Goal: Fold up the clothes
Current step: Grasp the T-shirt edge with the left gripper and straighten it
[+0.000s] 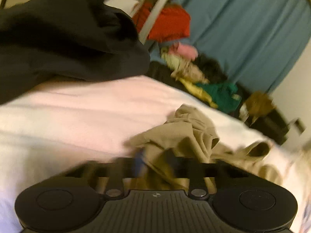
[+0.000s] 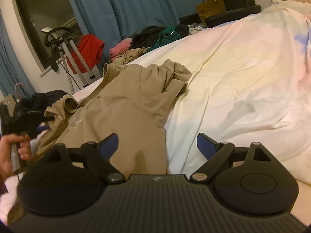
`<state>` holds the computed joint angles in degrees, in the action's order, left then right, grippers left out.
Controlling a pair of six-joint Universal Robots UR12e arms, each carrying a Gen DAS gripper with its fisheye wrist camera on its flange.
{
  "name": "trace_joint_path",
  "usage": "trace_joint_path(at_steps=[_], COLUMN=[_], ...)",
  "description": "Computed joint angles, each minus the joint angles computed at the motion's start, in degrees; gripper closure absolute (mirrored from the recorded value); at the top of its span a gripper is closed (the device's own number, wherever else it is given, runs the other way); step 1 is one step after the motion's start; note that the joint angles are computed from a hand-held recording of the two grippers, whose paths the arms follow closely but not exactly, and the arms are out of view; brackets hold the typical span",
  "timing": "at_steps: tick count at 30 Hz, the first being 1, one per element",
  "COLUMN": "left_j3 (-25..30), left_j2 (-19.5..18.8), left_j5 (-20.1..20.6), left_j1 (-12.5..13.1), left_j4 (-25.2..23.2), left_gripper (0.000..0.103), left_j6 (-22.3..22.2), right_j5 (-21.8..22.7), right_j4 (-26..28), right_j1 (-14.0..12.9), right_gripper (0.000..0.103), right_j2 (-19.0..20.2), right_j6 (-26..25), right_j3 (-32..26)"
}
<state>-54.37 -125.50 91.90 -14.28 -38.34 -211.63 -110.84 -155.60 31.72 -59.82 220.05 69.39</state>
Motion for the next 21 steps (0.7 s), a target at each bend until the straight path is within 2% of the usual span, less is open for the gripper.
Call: trace_joint_path(at_steps=[3, 7, 8, 11, 12, 14, 16, 18, 19, 21], left_j3=[1.9, 5.6, 6.8, 11.9, 12.8, 11.8, 10.5, 8.1, 6.5, 2.2], left_j2=[0.3, 0.5, 0.4, -1.9, -2.3, -1.7, -0.9, 0.4, 1.3, 4.0], left_j5=[3.2, 11.2, 14.2, 27.9, 30.5, 30.8, 30.8, 30.2, 29.3, 25.6], left_j1=[-0.2, 0.0, -0.1, -1.1, -1.2, -1.0, -0.9, -0.8, -0.6, -0.1], left_j4=[-1.8, -6.8, -7.9, -12.1, -12.8, -12.6, -12.5, -12.6, -12.4, -11.3], left_gripper=[0.096, 0.098, 0.098, 0.097, 0.097, 0.093, 0.077, 0.068, 0.067, 0.06], left_j6=[7.7, 14.1, 16.1, 22.0, 23.0, 22.3, 21.0, 17.4, 15.6, 10.7], right_j5=[0.1, -0.1, -0.2, -0.3, -0.4, -0.5, -0.6, -0.6, -0.6, -0.4], right_j4=[0.2, 0.1, 0.1, 0.0, 0.0, -0.1, -0.2, -0.2, -0.2, -0.3], right_j1=[0.0, 0.0, 0.1, 0.1, 0.1, 0.1, 0.1, 0.1, 0.1, 0.1], right_gripper=[0.014, 0.014, 0.014, 0.014, 0.014, 0.014, 0.014, 0.014, 0.014, 0.014], right_j2=[0.1, 0.2, 0.2, 0.3, 0.3, 0.3, 0.4, 0.4, 0.3, 0.3], right_j6=[0.1, -0.3, -0.3, -0.6, -0.7, -0.9, -1.1, -1.2, -1.2, -1.0], right_j3=[-0.1, -0.2, -0.2, -0.3, -0.4, -0.4, -0.4, -0.5, -0.4, -0.3])
